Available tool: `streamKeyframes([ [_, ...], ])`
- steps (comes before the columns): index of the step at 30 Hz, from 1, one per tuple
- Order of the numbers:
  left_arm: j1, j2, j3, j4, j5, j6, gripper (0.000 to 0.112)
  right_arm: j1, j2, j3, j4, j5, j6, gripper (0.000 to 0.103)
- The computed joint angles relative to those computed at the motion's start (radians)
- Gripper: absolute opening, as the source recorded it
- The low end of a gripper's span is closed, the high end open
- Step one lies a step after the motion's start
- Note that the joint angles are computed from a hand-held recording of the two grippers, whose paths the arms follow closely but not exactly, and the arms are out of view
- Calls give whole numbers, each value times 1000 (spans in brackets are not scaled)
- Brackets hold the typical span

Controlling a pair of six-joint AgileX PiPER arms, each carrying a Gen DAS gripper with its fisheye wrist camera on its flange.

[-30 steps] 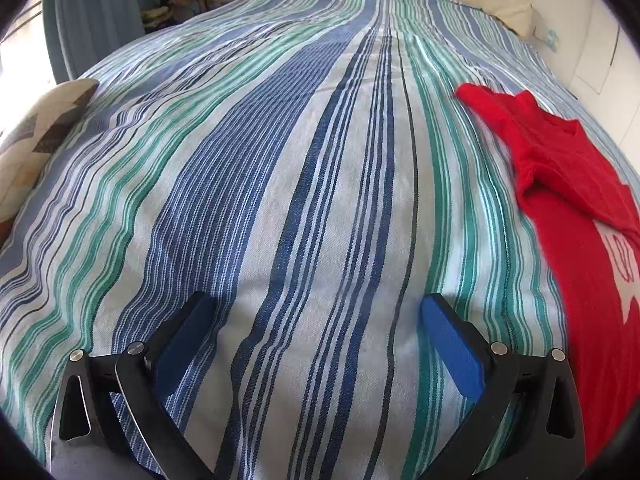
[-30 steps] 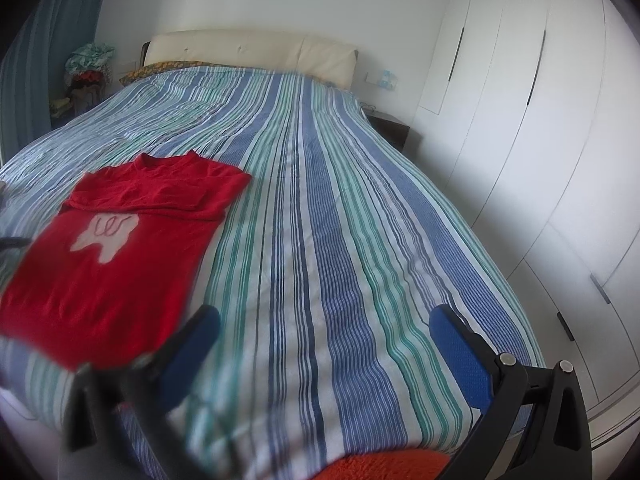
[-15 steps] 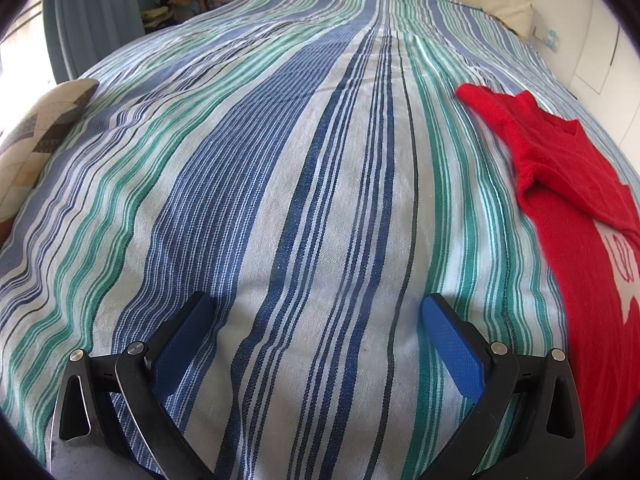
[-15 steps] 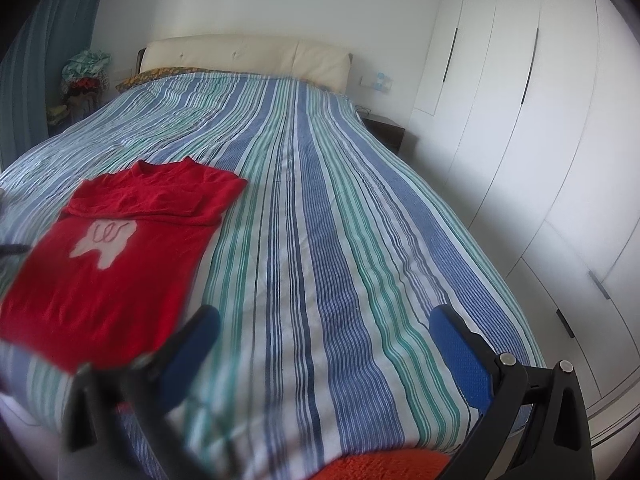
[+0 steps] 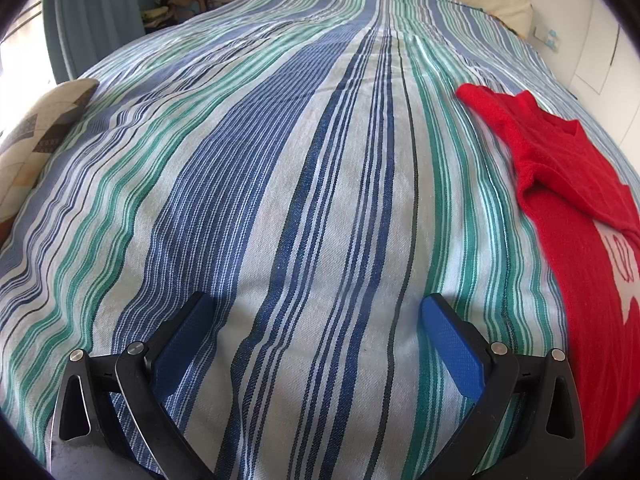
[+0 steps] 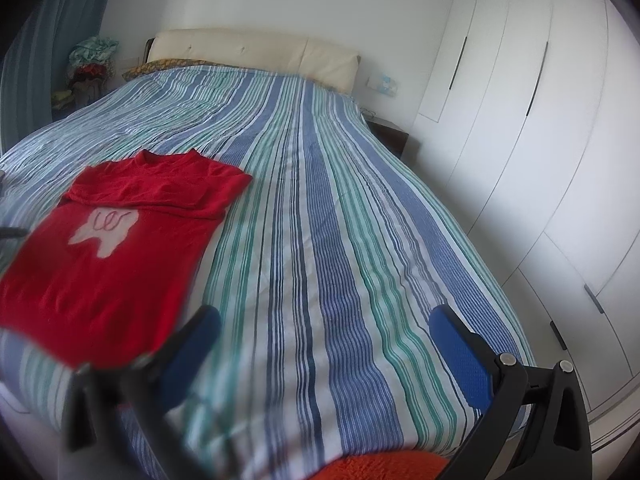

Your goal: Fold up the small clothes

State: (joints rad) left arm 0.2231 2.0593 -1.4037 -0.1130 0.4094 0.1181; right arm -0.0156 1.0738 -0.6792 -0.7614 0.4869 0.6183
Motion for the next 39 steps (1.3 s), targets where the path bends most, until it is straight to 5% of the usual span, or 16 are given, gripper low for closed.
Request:
streamKeyframes([
  [9, 0, 1, 0, 1, 0, -1, 103, -84, -5, -9, 146, -36, -127, 103],
  [39, -1, 2, -4, 1, 1, -1, 103, -69, 19, -18, 140, -24, -122, 103],
])
